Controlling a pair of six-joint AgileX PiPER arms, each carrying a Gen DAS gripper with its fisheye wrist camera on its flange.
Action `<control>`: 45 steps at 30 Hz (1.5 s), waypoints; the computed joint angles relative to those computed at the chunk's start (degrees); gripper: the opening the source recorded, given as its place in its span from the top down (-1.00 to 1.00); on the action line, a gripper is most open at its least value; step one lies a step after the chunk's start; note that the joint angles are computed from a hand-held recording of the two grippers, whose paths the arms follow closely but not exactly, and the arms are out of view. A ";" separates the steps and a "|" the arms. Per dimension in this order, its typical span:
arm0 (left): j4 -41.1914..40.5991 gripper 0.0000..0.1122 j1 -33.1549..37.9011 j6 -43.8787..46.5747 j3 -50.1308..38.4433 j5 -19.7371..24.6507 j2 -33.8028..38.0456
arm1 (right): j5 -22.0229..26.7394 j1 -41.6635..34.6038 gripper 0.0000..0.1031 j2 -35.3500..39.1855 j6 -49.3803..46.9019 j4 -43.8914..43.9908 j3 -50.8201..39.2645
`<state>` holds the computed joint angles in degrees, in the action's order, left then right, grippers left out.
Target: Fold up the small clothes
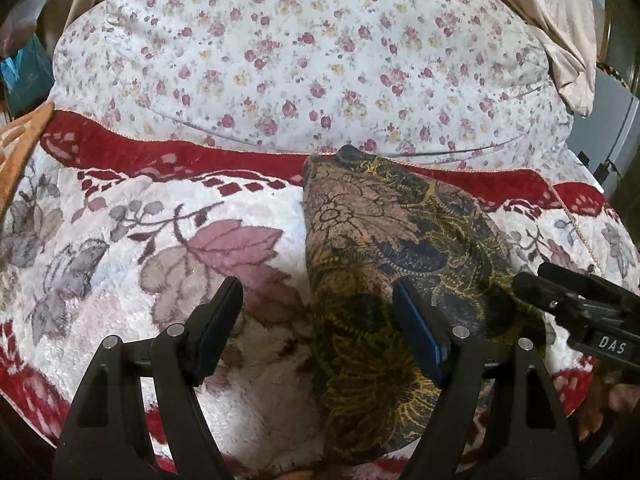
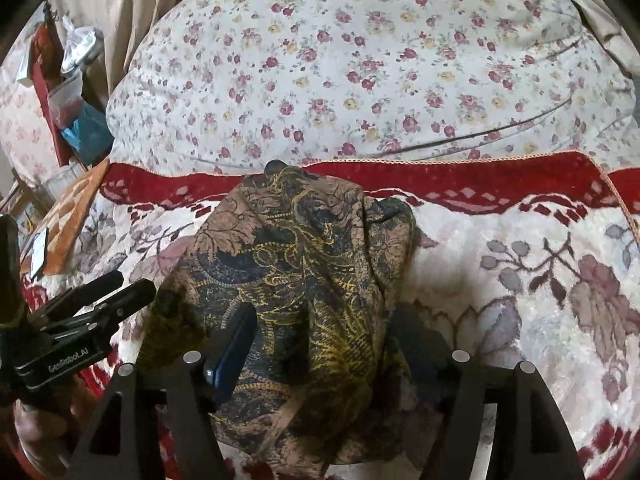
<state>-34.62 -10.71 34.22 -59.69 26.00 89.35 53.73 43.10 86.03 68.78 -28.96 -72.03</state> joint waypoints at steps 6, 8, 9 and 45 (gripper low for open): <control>-0.47 -0.39 0.17 0.33 0.80 -1.48 -0.18 | 2.22 1.74 -0.49 1.73 1.25 -1.62 -1.40; -0.83 -0.39 0.34 0.41 0.88 -1.62 0.02 | 2.05 1.85 -0.54 2.12 1.93 -1.66 -1.55; -0.38 -0.39 0.23 -0.06 0.97 -1.85 0.04 | 1.96 1.72 -0.58 2.15 2.01 -1.63 -1.51; 7.21 -0.39 -2.72 -4.61 -0.14 -4.71 2.74 | -0.90 -1.27 -0.70 5.35 -0.67 1.39 -2.28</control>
